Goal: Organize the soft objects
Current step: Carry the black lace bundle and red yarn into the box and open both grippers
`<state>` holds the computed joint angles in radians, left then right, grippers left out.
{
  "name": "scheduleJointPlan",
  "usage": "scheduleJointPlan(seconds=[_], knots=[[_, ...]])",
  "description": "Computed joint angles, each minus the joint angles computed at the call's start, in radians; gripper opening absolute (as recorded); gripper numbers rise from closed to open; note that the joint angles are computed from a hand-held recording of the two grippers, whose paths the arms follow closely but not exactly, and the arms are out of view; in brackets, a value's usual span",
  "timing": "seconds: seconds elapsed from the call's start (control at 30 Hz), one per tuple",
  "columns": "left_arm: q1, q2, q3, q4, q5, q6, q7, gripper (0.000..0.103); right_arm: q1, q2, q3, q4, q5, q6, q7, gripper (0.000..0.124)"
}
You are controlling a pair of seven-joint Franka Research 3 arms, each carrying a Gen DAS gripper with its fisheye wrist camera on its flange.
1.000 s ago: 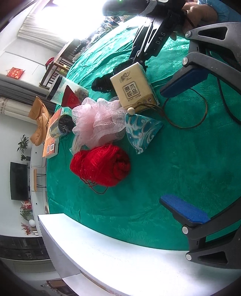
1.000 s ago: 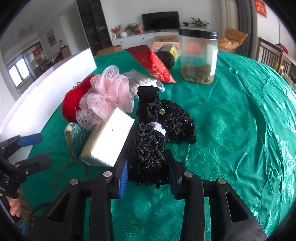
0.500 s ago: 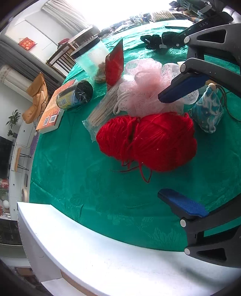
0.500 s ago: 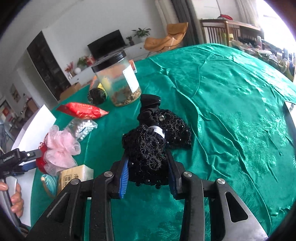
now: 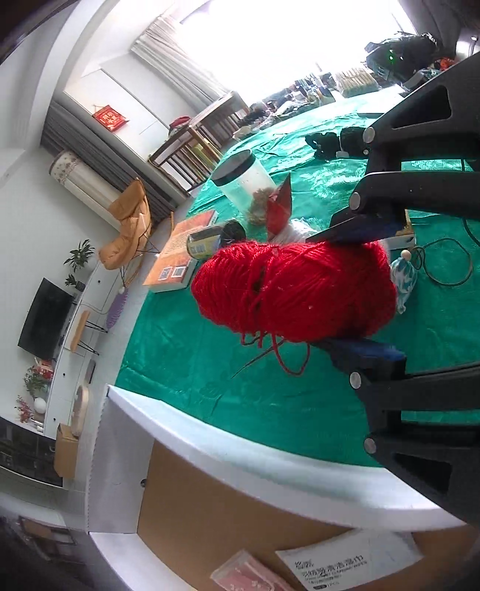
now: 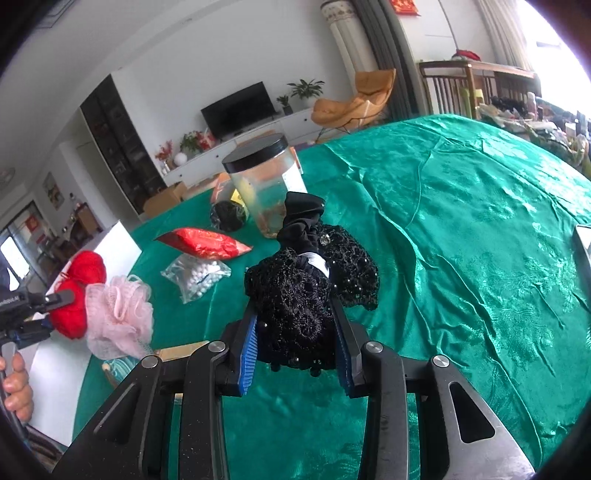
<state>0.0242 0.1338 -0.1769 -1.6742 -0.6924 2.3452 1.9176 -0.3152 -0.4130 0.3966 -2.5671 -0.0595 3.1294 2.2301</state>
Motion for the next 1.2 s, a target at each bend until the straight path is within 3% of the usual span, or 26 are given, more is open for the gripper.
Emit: scheduleJointPlan(seconds=[0.2, 0.3, 0.4, 0.6, 0.67, 0.77, 0.87, 0.9, 0.97, 1.0, 1.07, 1.2], knots=[[0.028, -0.034, 0.016, -0.006, -0.039, -0.019, 0.016, 0.043, -0.015, -0.008, 0.017, 0.003, -0.022, -0.008, 0.01, 0.037], [0.039, -0.089, 0.042, -0.041, -0.064, -0.016, 0.069, 0.043, 0.022, -0.017, -0.004, 0.009, -0.027, -0.014, -0.023, 0.037], [0.052, -0.128, 0.08, -0.057, -0.034, -0.02, 0.084, 0.043, 0.107, -0.018, -0.043, 0.031, -0.031, -0.036, -0.092, 0.037], [0.086, -0.185, 0.144, -0.101, 0.166, 0.044, 0.05, 0.043, 0.38, 0.052, -0.161, 0.179, 0.039, -0.066, -0.274, 0.037], [0.103, -0.185, 0.164, -0.108, 0.208, 0.052, 0.037, 0.043, 0.508, 0.1, -0.216, 0.267, 0.095, -0.074, -0.374, 0.037], [0.128, -0.185, 0.181, -0.131, 0.266, 0.078, -0.001, 0.043, 0.727, 0.199, -0.315, 0.432, 0.262, -0.116, -0.59, 0.037], [0.146, -0.199, 0.188, -0.186, 0.328, 0.138, -0.046, 0.046, 0.836, 0.321, -0.331, 0.62, 0.457, -0.2, -0.797, 0.038], [0.151, -0.204, 0.188, -0.209, 0.359, 0.169, -0.086, 0.053, 0.853, 0.367, -0.326, 0.692, 0.539, -0.254, -0.868, 0.039], [0.159, -0.206, 0.195, -0.239, 0.379, 0.206, -0.142, 0.081, 0.845, 0.47, -0.304, 0.851, 0.695, -0.423, -0.973, 0.055], [0.164, -0.207, 0.195, -0.25, 0.402, 0.225, -0.186, 0.098, 0.832, 0.509, -0.289, 0.902, 0.718, -0.476, -0.978, 0.071], [0.163, -0.218, 0.198, -0.288, 0.391, 0.298, -0.221, 0.102, 0.816, 0.531, -0.267, 0.911, 0.683, -0.476, -0.949, 0.074], [0.136, -0.214, 0.203, -0.286, 0.284, 0.282, -0.161, 0.102, 0.783, 0.455, -0.26, 0.761, 0.575, -0.385, -0.886, 0.073]])
